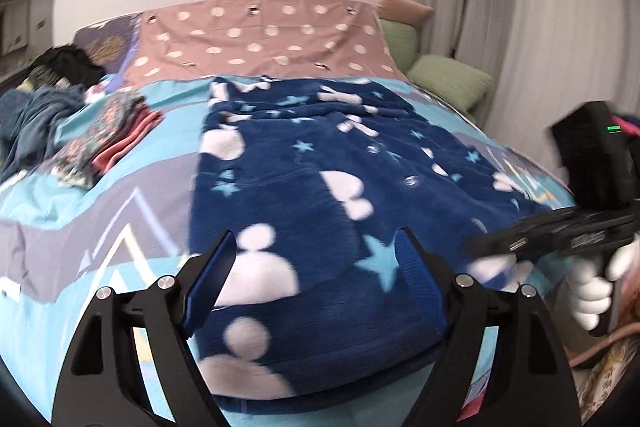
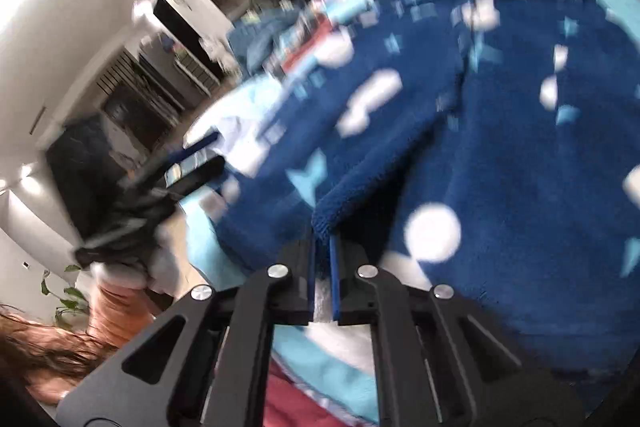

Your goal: Fold small clothes

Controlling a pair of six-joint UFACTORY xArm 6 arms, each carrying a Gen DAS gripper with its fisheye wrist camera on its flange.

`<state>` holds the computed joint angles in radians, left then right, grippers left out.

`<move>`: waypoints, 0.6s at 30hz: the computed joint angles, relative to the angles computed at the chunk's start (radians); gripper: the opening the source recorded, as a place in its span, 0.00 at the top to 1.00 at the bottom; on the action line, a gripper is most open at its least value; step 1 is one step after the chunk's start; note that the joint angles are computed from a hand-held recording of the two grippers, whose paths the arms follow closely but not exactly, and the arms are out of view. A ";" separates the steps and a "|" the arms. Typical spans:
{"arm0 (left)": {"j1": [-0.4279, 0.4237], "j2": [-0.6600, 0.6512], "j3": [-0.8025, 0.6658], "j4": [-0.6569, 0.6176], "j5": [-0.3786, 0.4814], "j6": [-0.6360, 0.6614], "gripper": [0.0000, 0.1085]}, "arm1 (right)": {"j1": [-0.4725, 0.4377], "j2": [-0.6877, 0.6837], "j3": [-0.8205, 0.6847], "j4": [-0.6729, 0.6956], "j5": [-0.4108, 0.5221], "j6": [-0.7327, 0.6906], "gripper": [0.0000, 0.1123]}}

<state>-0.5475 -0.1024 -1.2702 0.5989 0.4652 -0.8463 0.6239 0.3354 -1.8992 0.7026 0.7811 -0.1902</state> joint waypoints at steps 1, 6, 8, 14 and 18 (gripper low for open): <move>0.008 -0.014 0.016 0.001 -0.011 -0.015 0.25 | 0.001 -0.052 0.045 -0.028 -0.043 0.005 0.95; 0.040 -0.031 0.054 -0.068 -0.020 -0.002 0.23 | -0.036 -0.103 0.106 -0.134 -0.009 0.084 0.95; 0.048 -0.019 0.056 -0.117 -0.007 0.018 0.23 | -0.048 -0.079 0.099 -0.134 0.049 0.122 0.89; 0.066 -0.004 0.091 -0.309 0.013 0.108 0.23 | -0.080 -0.233 0.307 -0.170 -0.130 0.146 0.70; 0.072 -0.019 0.132 -0.386 -0.042 0.138 0.23 | -0.169 -0.360 0.463 -0.434 -0.187 0.436 0.63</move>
<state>-0.4754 -0.1216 -1.1382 0.2133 0.4234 -0.7082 0.4545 -0.0243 -1.4359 0.2682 0.5941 0.2461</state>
